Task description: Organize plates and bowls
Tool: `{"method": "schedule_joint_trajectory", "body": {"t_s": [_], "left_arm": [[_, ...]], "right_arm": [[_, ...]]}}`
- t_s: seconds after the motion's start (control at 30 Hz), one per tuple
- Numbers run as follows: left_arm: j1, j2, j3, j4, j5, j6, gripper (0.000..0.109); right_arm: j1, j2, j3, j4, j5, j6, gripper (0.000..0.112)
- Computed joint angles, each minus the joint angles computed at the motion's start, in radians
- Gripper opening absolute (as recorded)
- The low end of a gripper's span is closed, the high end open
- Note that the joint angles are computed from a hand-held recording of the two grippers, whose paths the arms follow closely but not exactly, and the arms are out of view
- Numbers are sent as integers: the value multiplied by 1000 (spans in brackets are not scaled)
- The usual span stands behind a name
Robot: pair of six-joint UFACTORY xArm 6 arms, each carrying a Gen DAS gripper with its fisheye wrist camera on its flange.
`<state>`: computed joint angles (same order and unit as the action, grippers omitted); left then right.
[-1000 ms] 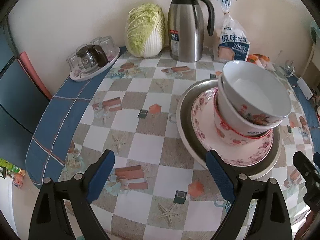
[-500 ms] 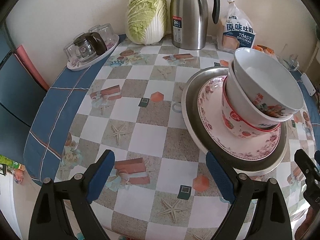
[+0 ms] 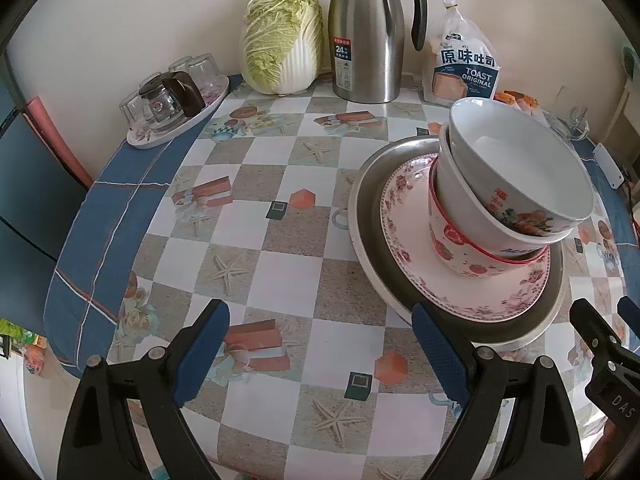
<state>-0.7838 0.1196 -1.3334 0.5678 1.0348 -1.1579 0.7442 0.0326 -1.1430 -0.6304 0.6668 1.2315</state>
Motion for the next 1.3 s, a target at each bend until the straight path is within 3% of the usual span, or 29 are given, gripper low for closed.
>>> {"method": "schedule_joint_trajectory", "body": {"t_s": [1.3], "left_arm": [[-5,4,-3,10,-7,-5,93]], "right_arm": [[-4,9,3,14,-16,-12,103]]}}
